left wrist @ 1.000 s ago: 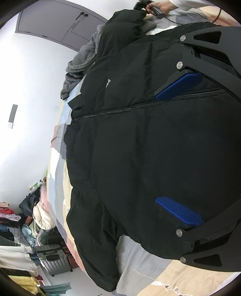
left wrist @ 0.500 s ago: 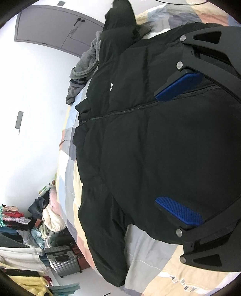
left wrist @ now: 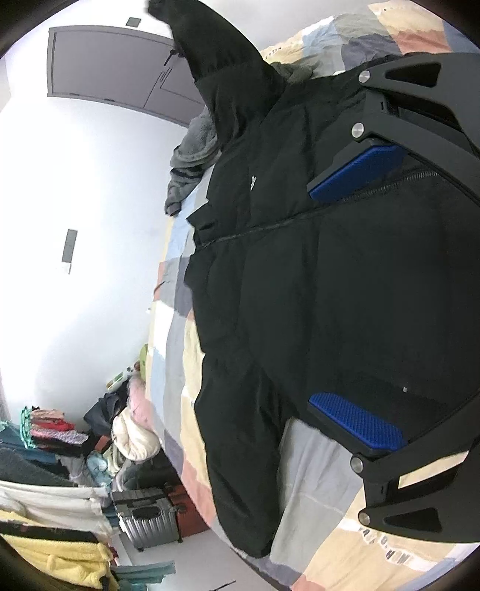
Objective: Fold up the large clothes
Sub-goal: 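Lift the sleeve with the right gripper and fold it across the jacket body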
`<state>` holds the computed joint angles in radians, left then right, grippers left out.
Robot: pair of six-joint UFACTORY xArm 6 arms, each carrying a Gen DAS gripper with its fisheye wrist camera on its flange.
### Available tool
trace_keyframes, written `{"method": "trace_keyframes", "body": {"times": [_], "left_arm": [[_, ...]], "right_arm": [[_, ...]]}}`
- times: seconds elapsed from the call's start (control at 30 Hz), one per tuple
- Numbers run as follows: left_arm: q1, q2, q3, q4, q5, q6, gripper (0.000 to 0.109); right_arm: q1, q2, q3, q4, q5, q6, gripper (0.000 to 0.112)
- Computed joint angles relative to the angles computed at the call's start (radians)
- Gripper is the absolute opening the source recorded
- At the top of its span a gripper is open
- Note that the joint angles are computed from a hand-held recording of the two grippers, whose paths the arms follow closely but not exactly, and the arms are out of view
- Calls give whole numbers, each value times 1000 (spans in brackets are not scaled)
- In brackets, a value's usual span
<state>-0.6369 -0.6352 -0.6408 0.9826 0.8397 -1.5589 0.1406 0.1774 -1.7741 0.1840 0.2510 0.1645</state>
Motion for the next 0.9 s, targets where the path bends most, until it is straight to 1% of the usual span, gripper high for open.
{"method": "trace_keyframes", "body": {"times": [0.17, 0.3, 0.33, 0.5, 0.6, 0.7, 0.8, 0.87, 0.9], "left_arm": [[18, -54, 35, -7, -7, 22, 103], [15, -80, 44, 18, 35, 65, 103], [15, -88, 49, 18, 40, 72, 103], [94, -165, 109, -16, -1, 149, 103], [145, -212, 150, -56, -32, 189, 103], [192, -265, 198, -92, -70, 216, 103], [231, -301, 232, -121, -99, 244, 103], [277, -331, 266, -160, -143, 263, 103], [301, -346, 284, -185, -166, 283, 103]], "right_arm": [[139, 21, -83, -150, 30, 58, 4], [264, 53, -132, -255, 41, 76, 4], [283, 56, -130, -263, 38, 75, 4], [420, 156, -211, -283, 56, 52, 5], [504, 236, -300, -323, 106, 57, 6], [578, 354, -417, -311, 173, -1, 7], [637, 488, -585, -300, 274, -42, 7], [669, 599, -709, -270, 336, -60, 8], [679, 633, -747, -261, 365, -65, 8]]}}
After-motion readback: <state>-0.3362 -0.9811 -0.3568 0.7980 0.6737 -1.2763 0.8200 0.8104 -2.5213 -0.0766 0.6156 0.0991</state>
